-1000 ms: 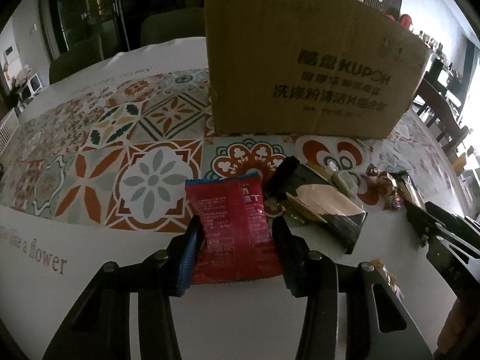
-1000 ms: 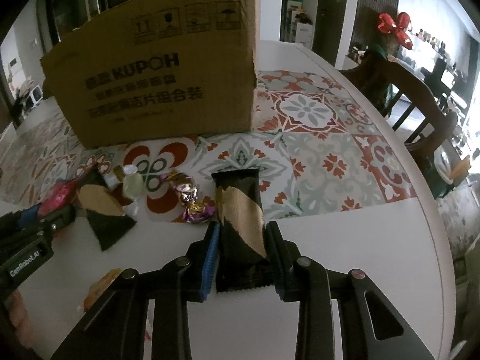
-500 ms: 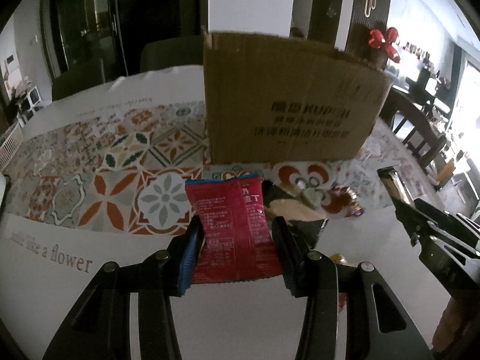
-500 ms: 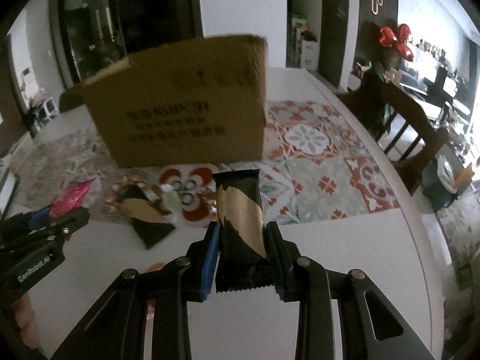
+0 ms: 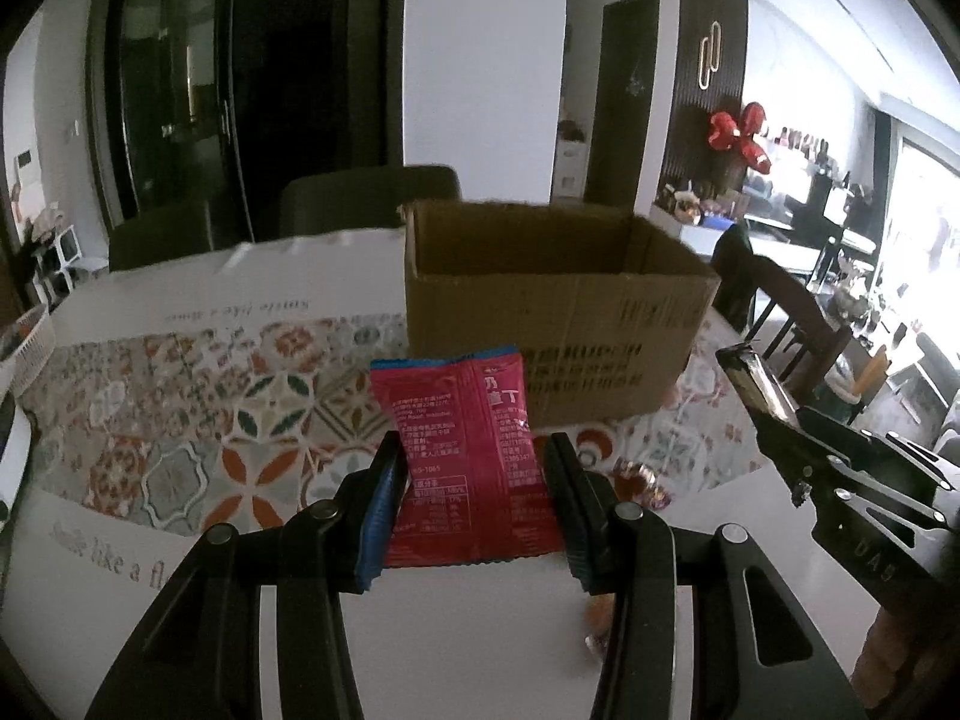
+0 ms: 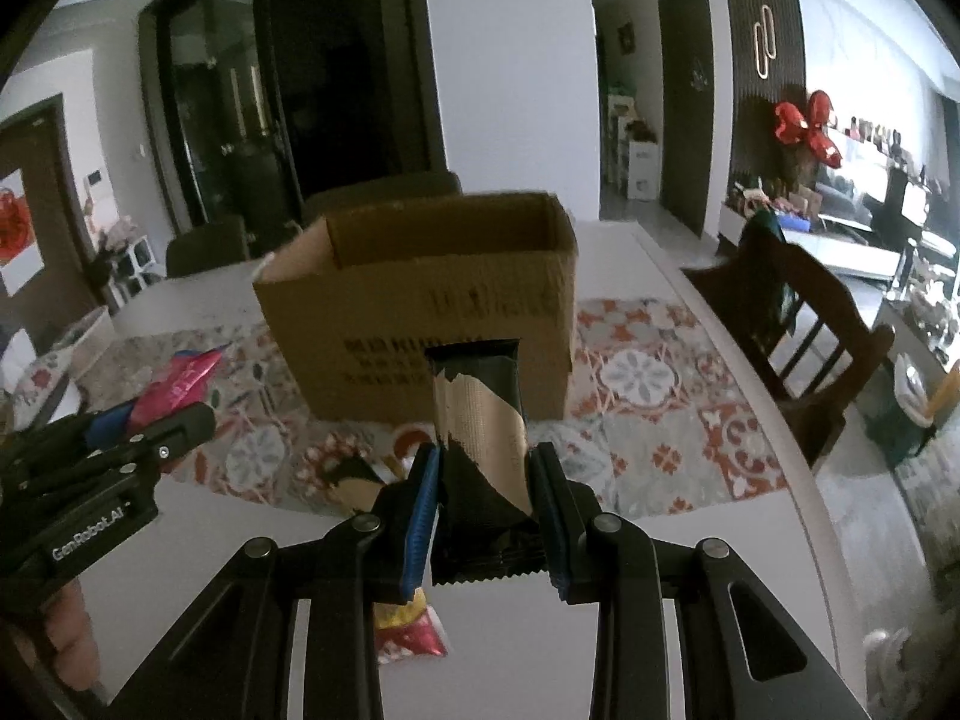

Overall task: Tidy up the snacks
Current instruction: 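Carry the bar and red packet over the box and open both grippers inside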

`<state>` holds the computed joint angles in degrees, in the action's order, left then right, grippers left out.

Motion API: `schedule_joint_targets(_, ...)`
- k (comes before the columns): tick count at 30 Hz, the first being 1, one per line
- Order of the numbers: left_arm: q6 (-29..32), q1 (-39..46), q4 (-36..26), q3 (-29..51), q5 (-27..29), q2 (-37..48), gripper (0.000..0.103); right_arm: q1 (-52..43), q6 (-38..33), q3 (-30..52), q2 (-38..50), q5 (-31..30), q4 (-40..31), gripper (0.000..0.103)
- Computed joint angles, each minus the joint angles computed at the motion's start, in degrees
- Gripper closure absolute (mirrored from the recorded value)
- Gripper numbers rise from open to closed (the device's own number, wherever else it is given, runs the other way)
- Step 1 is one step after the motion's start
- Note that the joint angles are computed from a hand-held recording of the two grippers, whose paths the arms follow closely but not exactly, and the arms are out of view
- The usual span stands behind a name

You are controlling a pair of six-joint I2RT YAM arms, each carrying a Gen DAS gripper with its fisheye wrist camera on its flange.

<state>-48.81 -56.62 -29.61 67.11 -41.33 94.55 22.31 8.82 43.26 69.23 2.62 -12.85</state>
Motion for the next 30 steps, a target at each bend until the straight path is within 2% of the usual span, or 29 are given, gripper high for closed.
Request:
schedule_joint_targets(11,8.53,2.87,2.26,4.46,-0.79,-0.50,0.057,-1.57,-0.92,5.77,2.20,-2.52,1.51,0.071)
schedule_joint_targets(18,15.69,6.55,4.65,10.01,1.20,1.77,0.057,-3.29,-1.72,12.26,7.36,-5.13,2.58,0.071)
schedule_joint_targets(30,23.08,13.37,5.27,21.68,7.77,9.52,0.057,-5.21,-4.64,25.22,18.59,-7.84,1.94,0.071)
